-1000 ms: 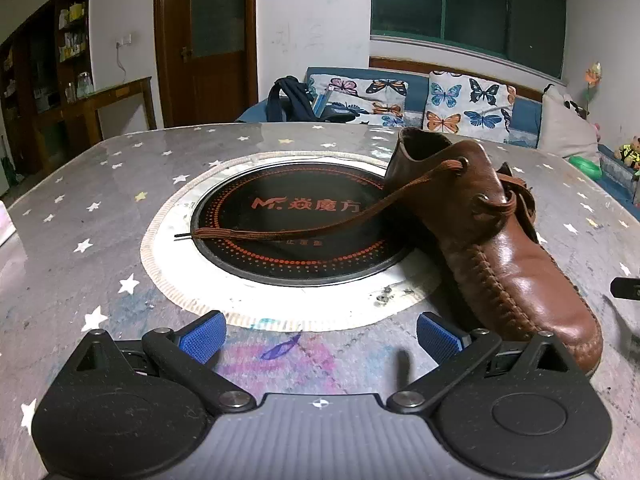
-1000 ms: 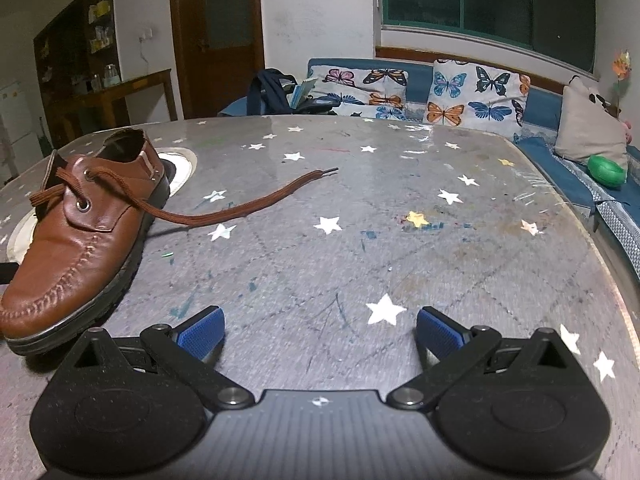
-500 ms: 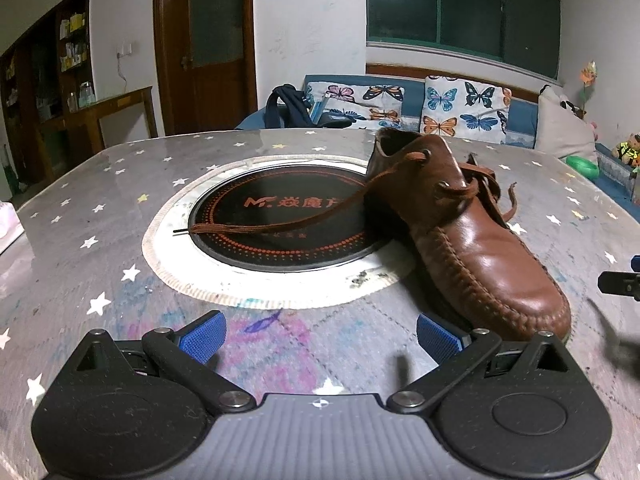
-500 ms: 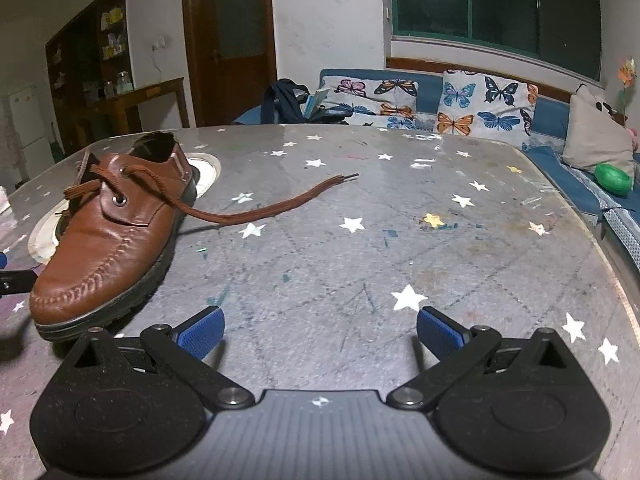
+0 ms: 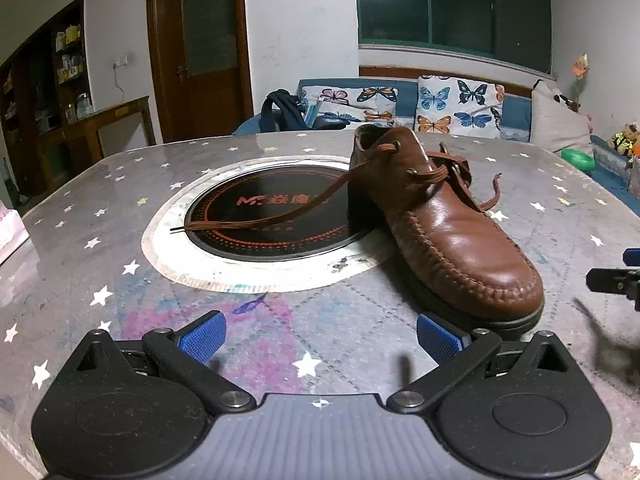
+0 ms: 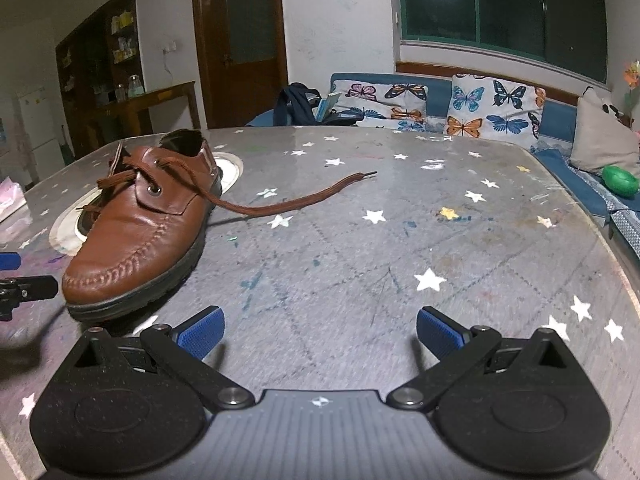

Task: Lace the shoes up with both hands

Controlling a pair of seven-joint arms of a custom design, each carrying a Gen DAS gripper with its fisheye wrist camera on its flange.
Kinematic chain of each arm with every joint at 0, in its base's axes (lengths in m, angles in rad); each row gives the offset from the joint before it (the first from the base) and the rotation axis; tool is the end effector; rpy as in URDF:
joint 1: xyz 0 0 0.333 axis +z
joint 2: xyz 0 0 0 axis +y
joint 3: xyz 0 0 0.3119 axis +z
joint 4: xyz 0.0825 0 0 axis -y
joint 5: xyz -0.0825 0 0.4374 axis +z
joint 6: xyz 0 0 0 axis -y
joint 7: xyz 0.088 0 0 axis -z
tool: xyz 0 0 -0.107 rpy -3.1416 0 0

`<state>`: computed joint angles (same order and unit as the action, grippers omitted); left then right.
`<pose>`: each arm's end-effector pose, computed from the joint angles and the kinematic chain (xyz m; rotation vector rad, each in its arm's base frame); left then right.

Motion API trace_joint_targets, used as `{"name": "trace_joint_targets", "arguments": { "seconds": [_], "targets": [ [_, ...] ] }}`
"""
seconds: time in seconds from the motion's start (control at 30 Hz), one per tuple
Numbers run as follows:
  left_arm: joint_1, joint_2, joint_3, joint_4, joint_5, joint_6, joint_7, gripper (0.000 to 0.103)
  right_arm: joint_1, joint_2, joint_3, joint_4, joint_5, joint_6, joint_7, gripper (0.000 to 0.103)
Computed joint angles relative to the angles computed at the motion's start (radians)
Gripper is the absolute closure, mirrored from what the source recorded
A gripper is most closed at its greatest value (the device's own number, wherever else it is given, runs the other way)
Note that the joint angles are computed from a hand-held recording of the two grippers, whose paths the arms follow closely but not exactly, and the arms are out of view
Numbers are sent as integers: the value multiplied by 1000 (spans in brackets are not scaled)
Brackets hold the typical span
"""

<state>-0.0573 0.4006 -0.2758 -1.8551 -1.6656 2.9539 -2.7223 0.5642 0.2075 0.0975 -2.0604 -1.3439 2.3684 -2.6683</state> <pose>0.6656 -0.1491 0.2959 -1.0611 2.2089 -1.1168 0.5105 0.3819 0.3134 -1.3253 1.9954 -0.9535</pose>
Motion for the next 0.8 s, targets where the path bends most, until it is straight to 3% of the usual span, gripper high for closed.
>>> {"name": "trace_joint_targets", "arguments": {
  "seconds": [0.57, 0.8],
  "targets": [
    [-13, 36, -17, 32, 61, 73, -47, 0, 2, 7, -2, 8, -2, 14, -8, 0],
    [5, 77, -46, 67, 177, 111, -154, 0, -6, 17, -10, 21, 6, 33, -38, 0]
  ]
}}
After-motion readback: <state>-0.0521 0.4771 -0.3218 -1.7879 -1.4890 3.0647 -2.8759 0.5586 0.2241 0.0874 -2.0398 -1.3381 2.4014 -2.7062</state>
